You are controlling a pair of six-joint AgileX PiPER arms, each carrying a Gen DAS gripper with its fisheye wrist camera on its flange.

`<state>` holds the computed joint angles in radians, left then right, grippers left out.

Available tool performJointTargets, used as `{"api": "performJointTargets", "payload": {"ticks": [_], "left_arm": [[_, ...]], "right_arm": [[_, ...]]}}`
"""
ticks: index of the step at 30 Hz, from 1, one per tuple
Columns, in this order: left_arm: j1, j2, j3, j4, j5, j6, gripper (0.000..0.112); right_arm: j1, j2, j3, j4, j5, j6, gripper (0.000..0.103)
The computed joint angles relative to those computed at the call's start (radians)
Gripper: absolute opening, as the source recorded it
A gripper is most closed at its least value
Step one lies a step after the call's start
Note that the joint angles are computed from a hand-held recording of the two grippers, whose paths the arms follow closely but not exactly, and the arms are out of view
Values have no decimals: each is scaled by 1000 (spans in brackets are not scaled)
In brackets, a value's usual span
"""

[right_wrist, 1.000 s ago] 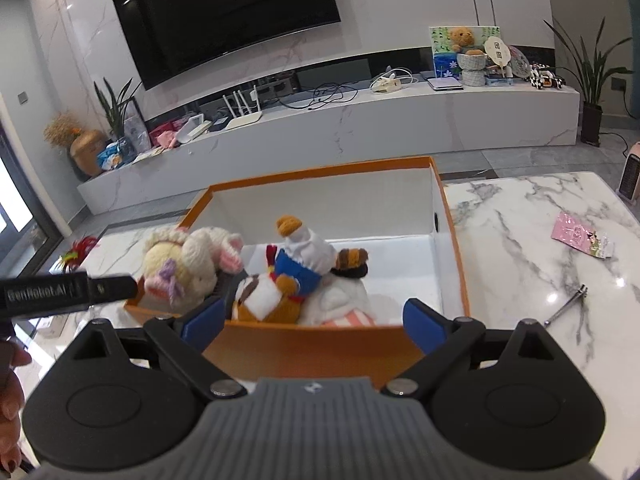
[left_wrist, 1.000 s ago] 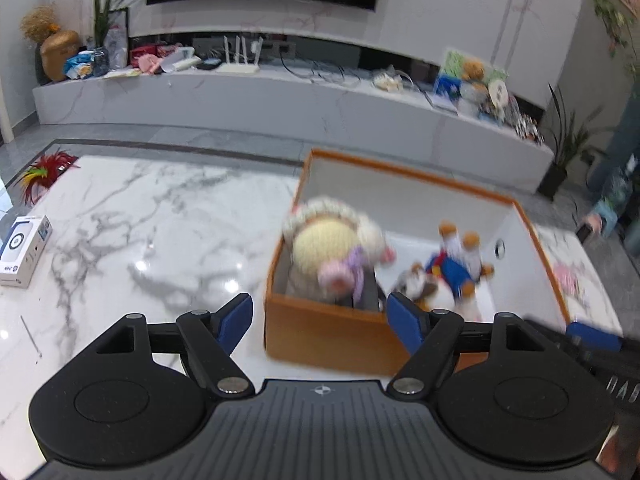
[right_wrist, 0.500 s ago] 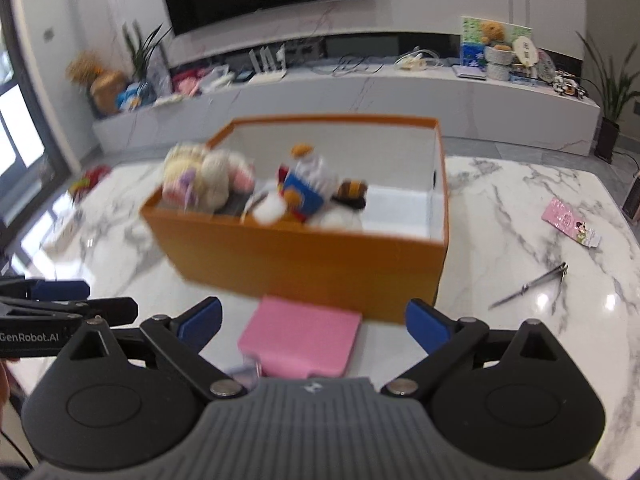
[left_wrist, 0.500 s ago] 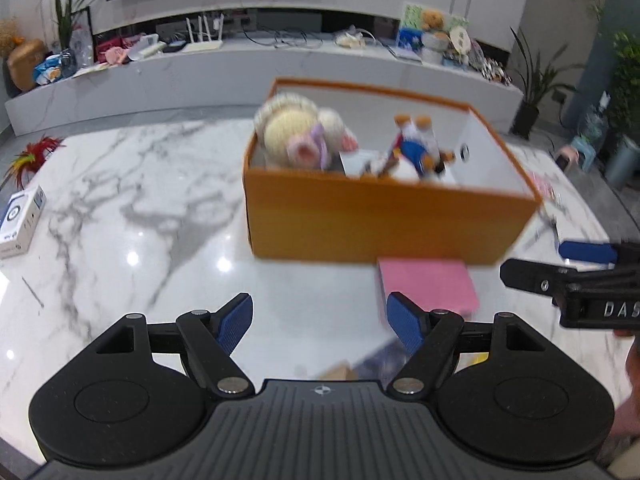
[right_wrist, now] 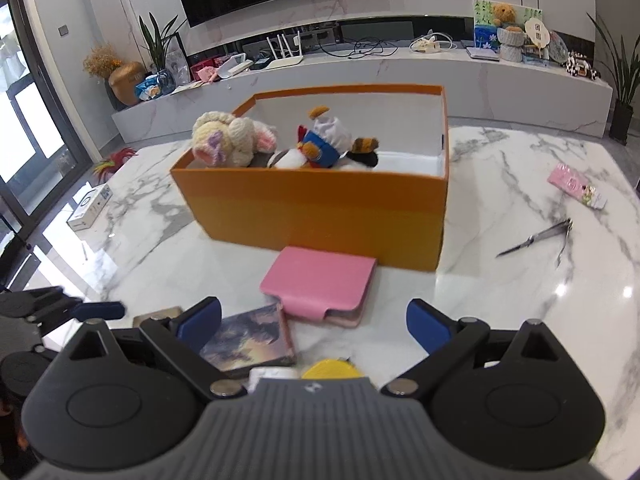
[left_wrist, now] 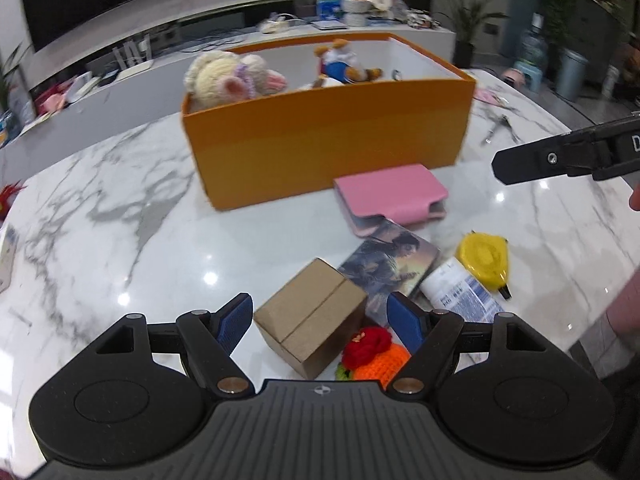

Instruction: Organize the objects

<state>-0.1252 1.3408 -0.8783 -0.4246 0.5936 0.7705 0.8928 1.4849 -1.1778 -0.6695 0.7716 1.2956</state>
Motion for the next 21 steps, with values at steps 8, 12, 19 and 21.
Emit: {"api": "performJointTargets", "payload": {"ticks": [8,12,19,21], "left_arm": [[43,86,-41,41,-18,-44,88],[52,129,-77,23,14,-60,88],[5,178,-108,135,-16,-233,87],[6,183,-113,161,-27,-279,87]], "right_arm": [[29,18,20,24,-30,21,99],[12,41,16,51,-45,-3,99],[-21,55,34,84,-51,-27,99],[-29,54,43,88,-57,-30,99]]}}
